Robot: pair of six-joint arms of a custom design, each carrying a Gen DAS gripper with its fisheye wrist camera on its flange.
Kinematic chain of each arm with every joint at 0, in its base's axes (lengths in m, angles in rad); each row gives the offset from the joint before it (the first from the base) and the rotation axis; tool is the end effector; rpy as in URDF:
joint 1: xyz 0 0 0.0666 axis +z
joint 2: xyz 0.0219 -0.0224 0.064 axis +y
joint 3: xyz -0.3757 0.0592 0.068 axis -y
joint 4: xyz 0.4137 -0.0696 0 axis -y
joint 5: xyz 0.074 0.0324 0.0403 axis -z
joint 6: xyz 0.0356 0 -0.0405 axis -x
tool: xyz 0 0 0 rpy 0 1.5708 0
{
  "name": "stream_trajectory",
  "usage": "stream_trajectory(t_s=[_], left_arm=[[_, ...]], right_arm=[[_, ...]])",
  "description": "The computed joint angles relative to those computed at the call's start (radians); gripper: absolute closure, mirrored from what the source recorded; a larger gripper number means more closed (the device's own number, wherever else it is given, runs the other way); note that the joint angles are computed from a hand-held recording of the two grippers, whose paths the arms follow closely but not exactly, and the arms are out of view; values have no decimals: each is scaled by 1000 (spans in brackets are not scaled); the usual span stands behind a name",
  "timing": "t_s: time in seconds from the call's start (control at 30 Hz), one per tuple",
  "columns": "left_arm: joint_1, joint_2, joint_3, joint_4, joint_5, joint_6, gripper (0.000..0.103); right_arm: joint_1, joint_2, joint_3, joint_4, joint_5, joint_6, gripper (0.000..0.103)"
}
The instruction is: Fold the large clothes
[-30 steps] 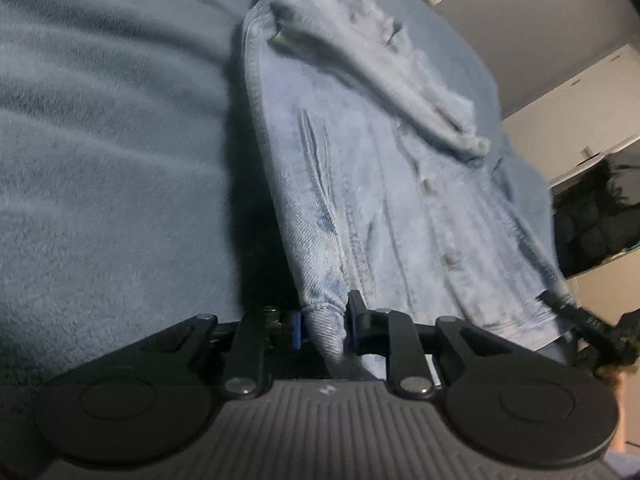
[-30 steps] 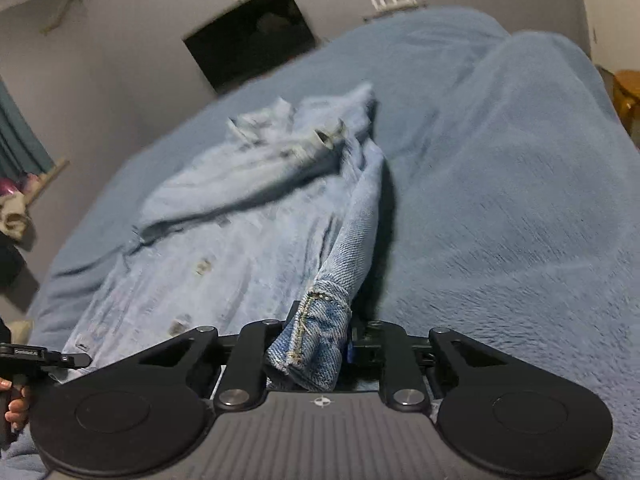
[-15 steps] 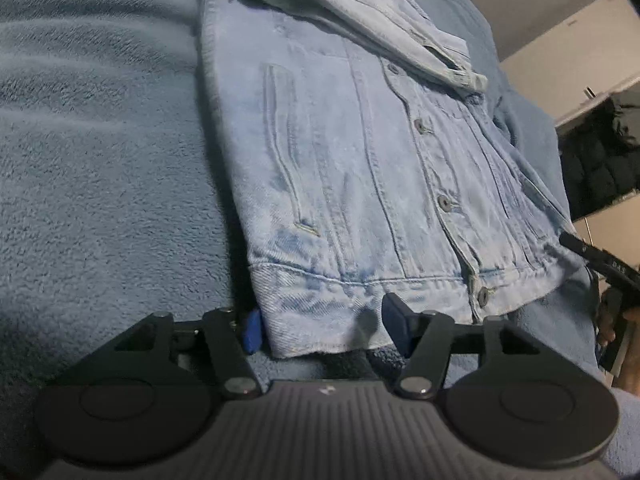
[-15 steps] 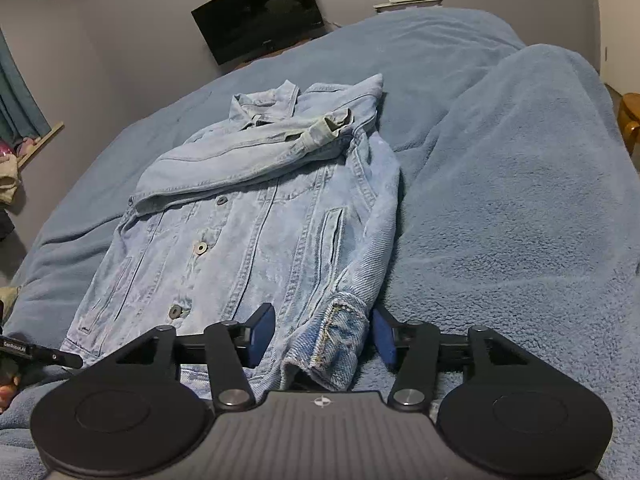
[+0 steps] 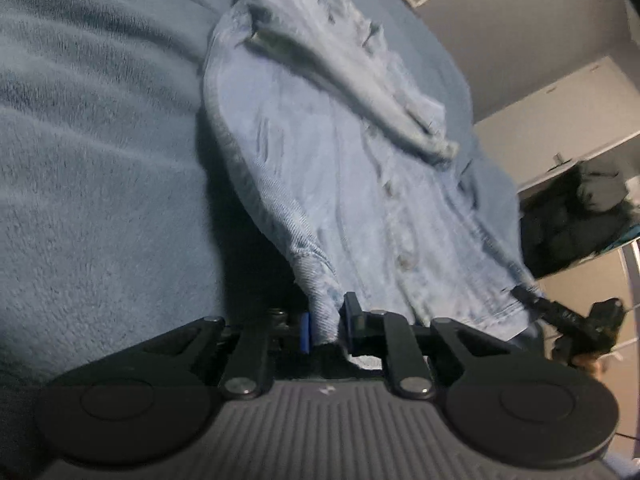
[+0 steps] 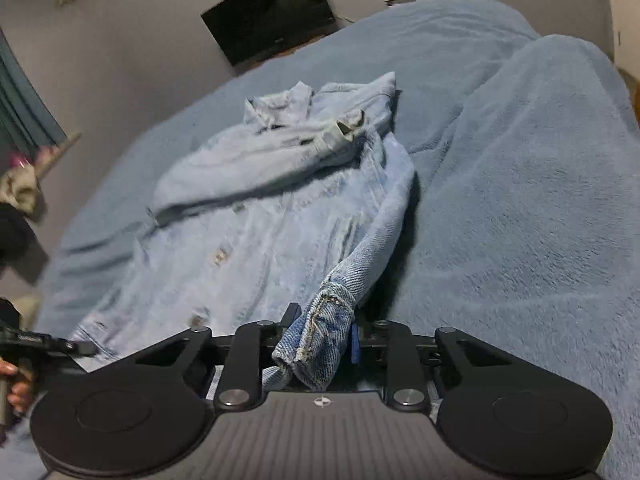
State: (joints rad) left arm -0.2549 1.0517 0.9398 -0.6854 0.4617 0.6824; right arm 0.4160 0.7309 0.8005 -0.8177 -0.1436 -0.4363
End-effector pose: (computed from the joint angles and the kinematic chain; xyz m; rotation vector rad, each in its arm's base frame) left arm 0.3631 -0.1114 0.3685 -0.2938 2.4719 -0.9755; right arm 0.2544 0.1175 0.3863 -0.0506 2.3849 0.5861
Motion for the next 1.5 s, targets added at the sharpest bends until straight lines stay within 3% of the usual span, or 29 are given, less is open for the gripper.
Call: stream_trajectory(t_s=[0.17, 0.47, 0.63, 0.87, 1.03, 1.17, 1.3, 1.33, 1.4, 1.43, 1.47, 1.5], left_arm=[[25, 2, 22, 41, 33, 33, 91], [106, 82, 102, 270, 66, 195, 91], [141, 237, 258, 324, 52, 229, 91], [157, 517, 580, 232, -26, 195, 92], [162, 724, 835, 127, -91, 167, 92], [166, 879, 1024, 18, -131, 144, 91], [164, 963, 1097, -35, -145, 133, 91], [166, 974, 1103, -40, -139, 135, 88], [170, 972, 1085, -17, -131, 127, 66], [173, 957, 1055, 23, -135, 129, 58], [178, 939, 1021, 65, -127, 149, 47], [179, 922, 992, 97, -147, 157, 41]], right_arm=[[-29, 45, 44, 42, -77, -15, 80], [-143, 195, 159, 252, -210, -154, 82], [-161, 337, 243, 402, -164, -231, 82], [-137, 622, 462, 485, -23, -234, 82], [-120, 824, 651, 479, 102, -160, 82], [-117, 986, 798, 455, 144, -140, 82], [-119, 1102, 882, 451, 142, -132, 79], [-122, 1119, 887, 457, 131, -132, 74], [-126, 1136, 879, 481, 122, -146, 64], [-129, 1137, 865, 507, 129, -150, 47], [-130, 1126, 835, 552, 147, -148, 37], [-132, 1116, 808, 592, 164, -141, 36]])
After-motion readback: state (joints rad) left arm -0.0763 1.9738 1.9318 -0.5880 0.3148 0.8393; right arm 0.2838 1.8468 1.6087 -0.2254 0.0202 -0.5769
